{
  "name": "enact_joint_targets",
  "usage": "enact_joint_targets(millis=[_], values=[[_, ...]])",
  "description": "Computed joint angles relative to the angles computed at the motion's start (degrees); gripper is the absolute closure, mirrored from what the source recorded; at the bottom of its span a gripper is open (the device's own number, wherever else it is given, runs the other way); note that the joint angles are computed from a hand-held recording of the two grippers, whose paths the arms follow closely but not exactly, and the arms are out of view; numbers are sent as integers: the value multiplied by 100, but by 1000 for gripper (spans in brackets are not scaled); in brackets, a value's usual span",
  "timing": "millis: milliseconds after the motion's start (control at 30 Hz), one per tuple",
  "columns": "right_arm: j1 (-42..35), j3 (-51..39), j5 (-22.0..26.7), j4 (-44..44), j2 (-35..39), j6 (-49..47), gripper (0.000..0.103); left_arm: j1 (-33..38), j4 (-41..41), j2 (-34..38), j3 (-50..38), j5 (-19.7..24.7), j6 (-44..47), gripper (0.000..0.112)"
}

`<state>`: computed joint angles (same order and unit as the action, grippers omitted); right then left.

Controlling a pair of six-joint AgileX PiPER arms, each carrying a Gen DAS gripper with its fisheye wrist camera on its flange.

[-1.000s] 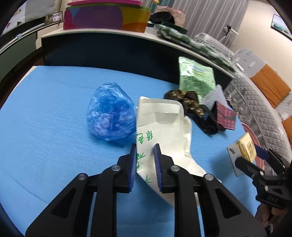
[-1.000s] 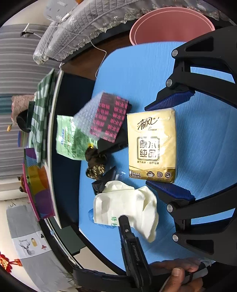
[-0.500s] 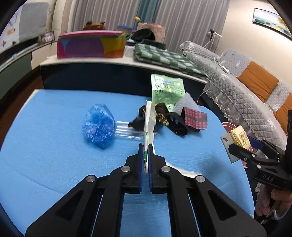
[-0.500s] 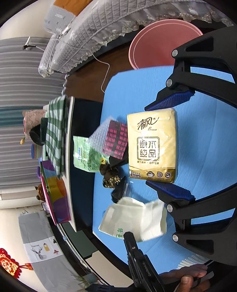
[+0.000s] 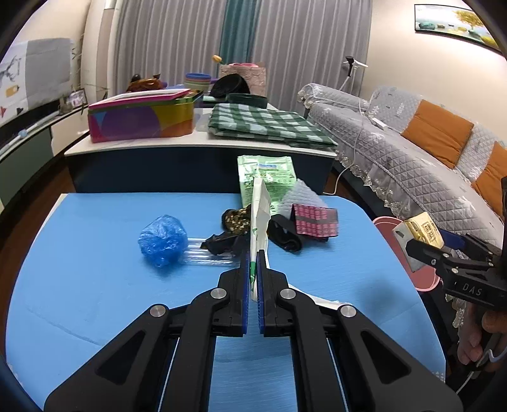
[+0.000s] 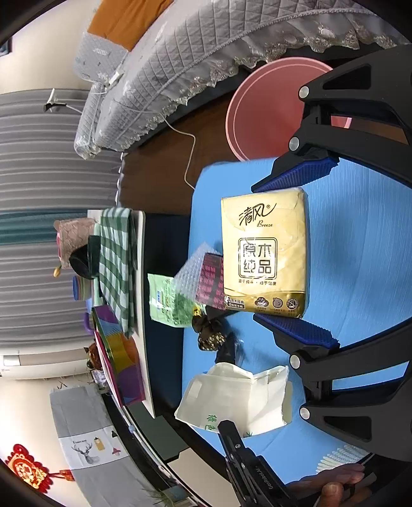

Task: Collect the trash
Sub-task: 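Carry the tissue pack with the right tool over the pink bucket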

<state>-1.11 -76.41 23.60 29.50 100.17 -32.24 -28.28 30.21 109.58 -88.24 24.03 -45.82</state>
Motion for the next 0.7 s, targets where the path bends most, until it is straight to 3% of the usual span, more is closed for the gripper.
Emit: enact_joint_targets(millis=[700], values=[[-495, 242, -234, -182, -349, 36, 31, -494, 1111, 268, -396, 204, -1069, 108]])
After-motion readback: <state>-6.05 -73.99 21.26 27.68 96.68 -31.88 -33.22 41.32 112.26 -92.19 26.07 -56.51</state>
